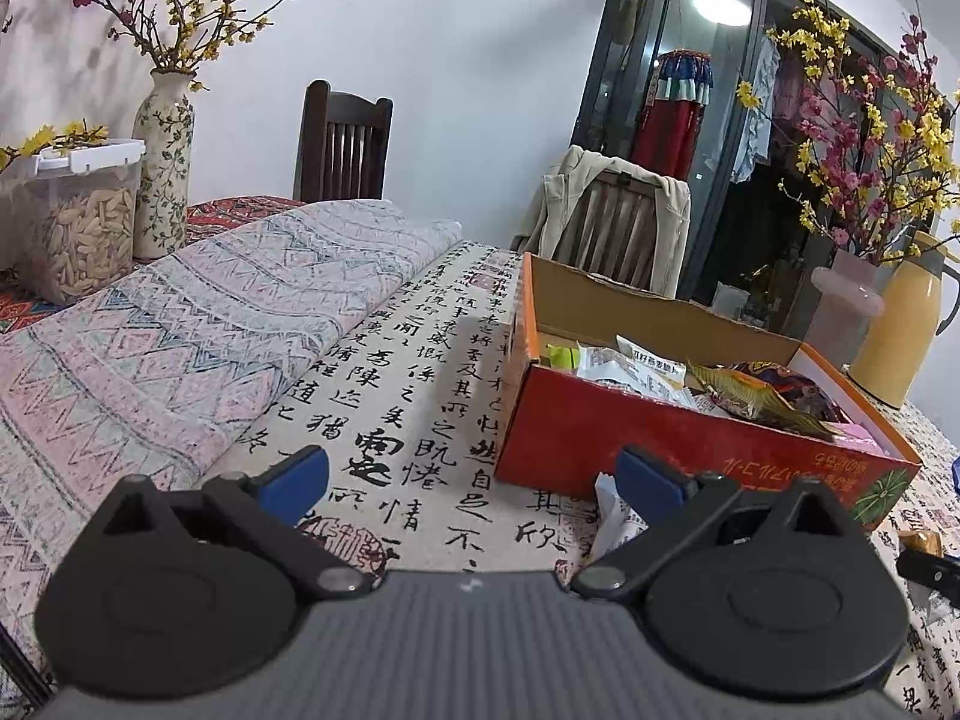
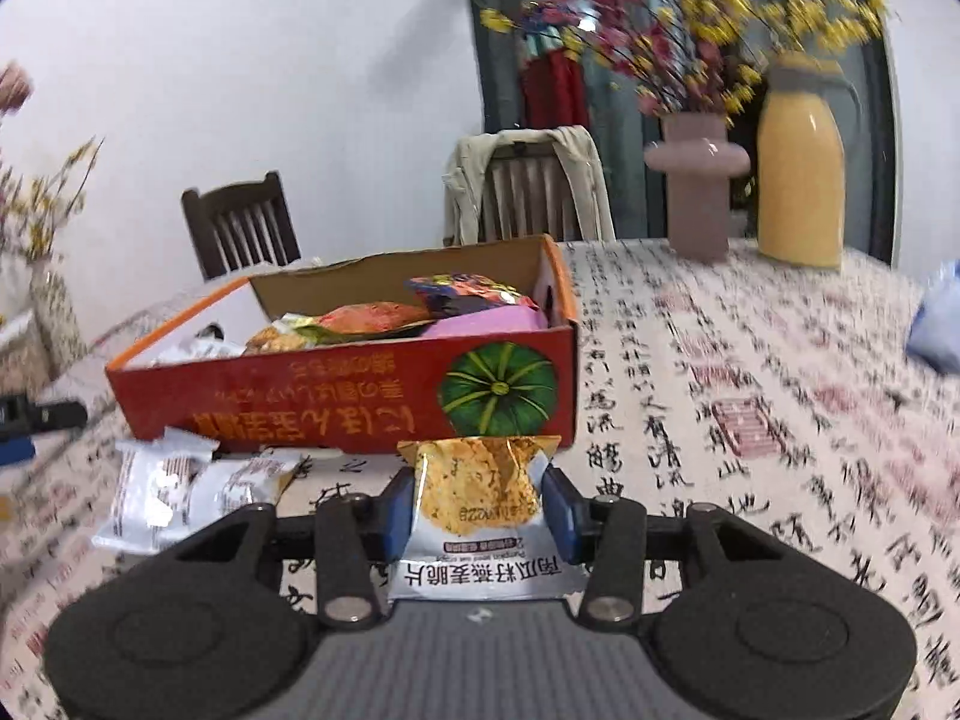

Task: Organize snacks
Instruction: 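Hold the cracker packet with the right tool while the left tool grasps a silver packet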

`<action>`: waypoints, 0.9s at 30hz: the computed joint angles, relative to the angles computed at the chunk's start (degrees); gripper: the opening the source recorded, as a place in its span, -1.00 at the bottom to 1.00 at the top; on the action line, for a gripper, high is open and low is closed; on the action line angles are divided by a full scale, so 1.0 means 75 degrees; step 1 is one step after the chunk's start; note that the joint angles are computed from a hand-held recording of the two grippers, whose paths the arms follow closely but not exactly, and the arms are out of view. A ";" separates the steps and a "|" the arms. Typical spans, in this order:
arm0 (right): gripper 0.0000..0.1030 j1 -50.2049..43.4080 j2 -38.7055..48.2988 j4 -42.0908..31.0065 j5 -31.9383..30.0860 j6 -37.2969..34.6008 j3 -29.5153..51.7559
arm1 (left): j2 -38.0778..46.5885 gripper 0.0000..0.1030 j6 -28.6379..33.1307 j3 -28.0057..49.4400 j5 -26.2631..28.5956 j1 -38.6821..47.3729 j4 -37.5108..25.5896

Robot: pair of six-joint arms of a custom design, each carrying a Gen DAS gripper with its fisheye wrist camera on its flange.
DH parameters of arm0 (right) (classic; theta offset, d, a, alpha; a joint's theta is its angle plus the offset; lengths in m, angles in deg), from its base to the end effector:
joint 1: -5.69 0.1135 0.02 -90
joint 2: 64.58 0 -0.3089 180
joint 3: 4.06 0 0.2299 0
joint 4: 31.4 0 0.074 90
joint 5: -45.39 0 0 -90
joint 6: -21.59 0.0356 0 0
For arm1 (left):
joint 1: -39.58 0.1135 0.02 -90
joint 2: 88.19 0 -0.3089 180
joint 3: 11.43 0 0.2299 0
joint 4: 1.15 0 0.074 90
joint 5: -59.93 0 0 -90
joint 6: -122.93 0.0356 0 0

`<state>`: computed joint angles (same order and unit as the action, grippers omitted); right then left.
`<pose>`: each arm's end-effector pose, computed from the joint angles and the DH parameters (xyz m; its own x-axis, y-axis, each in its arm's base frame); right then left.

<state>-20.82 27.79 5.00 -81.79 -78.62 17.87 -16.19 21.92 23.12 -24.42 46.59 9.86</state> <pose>0.1837 -0.0676 0.1482 -0.4766 0.0799 -0.8755 -0.1798 0.9659 0.1860 0.2039 0.0215 0.2188 -0.4273 -0.2440 -0.8705 -0.1177 0.9697 -0.2140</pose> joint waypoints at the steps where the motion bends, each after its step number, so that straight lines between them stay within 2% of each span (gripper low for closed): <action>1: -0.14 -0.0054 0.0046 -0.0116 -0.0089 0.0035 0.0087 | 0.0007 1.00 0.0012 0.0003 -0.0037 -0.0019 -0.0002; 3: -0.14 -0.0162 0.0122 -0.0391 -0.0264 -0.0003 0.0249 | 0.0002 1.00 0.0029 0.0007 -0.0131 -0.0083 -0.0003; 6: -0.14 -0.0201 0.0269 -0.0239 -0.0350 0.0105 0.0209 | 0.0010 1.00 0.0084 0.0053 -0.0340 -0.0205 -0.0098; 10: -0.14 -0.0273 0.0418 0.0058 -0.0474 0.0213 0.0123 | 0.0052 1.00 0.0315 0.0376 -0.0581 -0.0434 -0.0719; 14: -0.14 -0.0379 0.0465 0.0118 -0.0644 0.0279 0.0111 | -0.0361 1.00 0.0390 0.0516 -0.0662 -0.0769 -0.1308; 20: -0.14 -0.0496 0.0540 0.0256 -0.0833 0.0396 0.0077 | -0.0581 0.99 0.0093 0.0774 -0.1679 -0.2434 -0.2111; 24: -0.14 -0.0558 0.0600 0.0355 -0.0943 0.0424 0.0045 | -0.0302 0.75 -0.0175 0.0998 -0.2321 -0.3354 -0.2343; 26: -0.14 -0.0587 0.0612 0.0378 -0.1004 0.0428 0.0038 | -0.0071 0.51 -0.0328 0.1142 -0.2466 -0.3612 -0.2507; 27: -0.14 -0.0599 0.0612 0.0390 -0.1031 0.0432 0.0029 | 0.0069 0.32 -0.0400 0.1256 -0.2482 -0.3704 -0.2642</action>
<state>-25.31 32.39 7.92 -89.52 -75.39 18.09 -15.67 18.92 32.54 -43.03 18.81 -9.95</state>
